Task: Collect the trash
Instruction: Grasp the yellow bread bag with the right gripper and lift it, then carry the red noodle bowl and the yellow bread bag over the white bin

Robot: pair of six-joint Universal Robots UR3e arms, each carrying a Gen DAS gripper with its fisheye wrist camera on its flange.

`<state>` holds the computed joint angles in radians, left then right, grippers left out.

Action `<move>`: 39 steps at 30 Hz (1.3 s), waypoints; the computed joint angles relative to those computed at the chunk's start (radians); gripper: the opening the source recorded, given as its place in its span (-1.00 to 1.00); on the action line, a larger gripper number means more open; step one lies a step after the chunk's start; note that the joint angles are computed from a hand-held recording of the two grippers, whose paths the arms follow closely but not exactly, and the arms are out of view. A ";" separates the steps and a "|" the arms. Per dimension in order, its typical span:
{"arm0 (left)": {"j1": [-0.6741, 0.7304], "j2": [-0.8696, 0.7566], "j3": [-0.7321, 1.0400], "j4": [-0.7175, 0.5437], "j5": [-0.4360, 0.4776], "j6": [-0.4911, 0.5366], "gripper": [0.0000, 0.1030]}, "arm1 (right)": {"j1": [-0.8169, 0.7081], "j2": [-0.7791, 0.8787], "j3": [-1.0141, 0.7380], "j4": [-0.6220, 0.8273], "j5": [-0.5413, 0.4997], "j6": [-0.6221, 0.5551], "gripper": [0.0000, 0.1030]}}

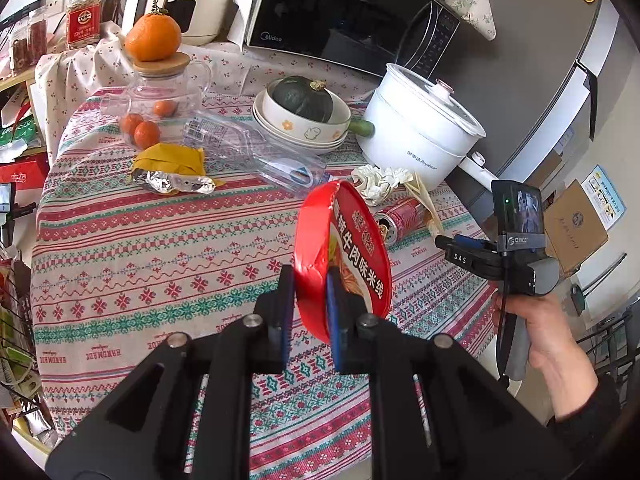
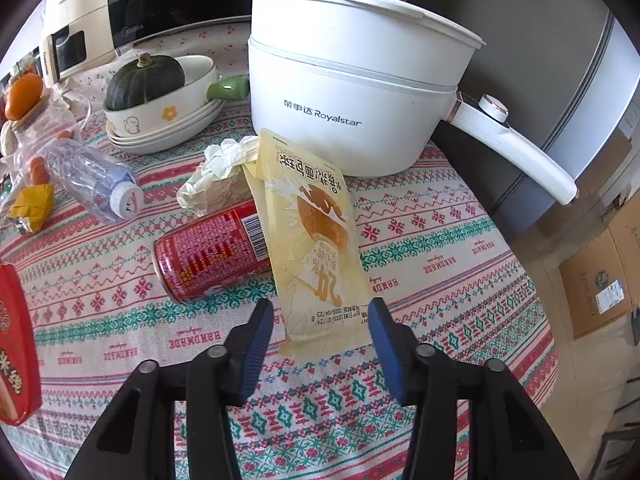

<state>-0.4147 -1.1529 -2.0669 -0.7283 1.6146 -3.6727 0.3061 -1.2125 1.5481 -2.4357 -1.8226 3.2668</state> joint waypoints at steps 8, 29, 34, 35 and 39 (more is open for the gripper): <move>-0.006 0.035 -0.011 -0.017 -0.008 -0.015 -0.68 | -0.026 -0.124 0.108 -0.020 -0.006 -0.003 -0.86; -0.226 -0.120 0.062 0.089 -0.027 -0.145 -0.68 | -0.278 -0.907 0.583 0.213 0.266 -0.103 -0.97; -0.262 -0.154 0.062 0.108 -0.019 -0.165 -0.68 | -0.355 -1.010 0.617 0.275 0.327 -0.153 -0.98; -0.264 -0.154 0.058 0.114 -0.022 -0.171 -0.68 | -0.373 -1.031 0.620 0.288 0.342 -0.162 -0.98; -0.277 -0.159 0.053 0.126 -0.017 -0.182 -0.68 | -0.392 -1.083 0.616 0.327 0.357 -0.198 -0.98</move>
<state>-0.6919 -1.3120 -2.0143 -0.6027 1.5972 -3.8544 -0.0856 -2.2952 2.1638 -2.1084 -1.4654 3.0687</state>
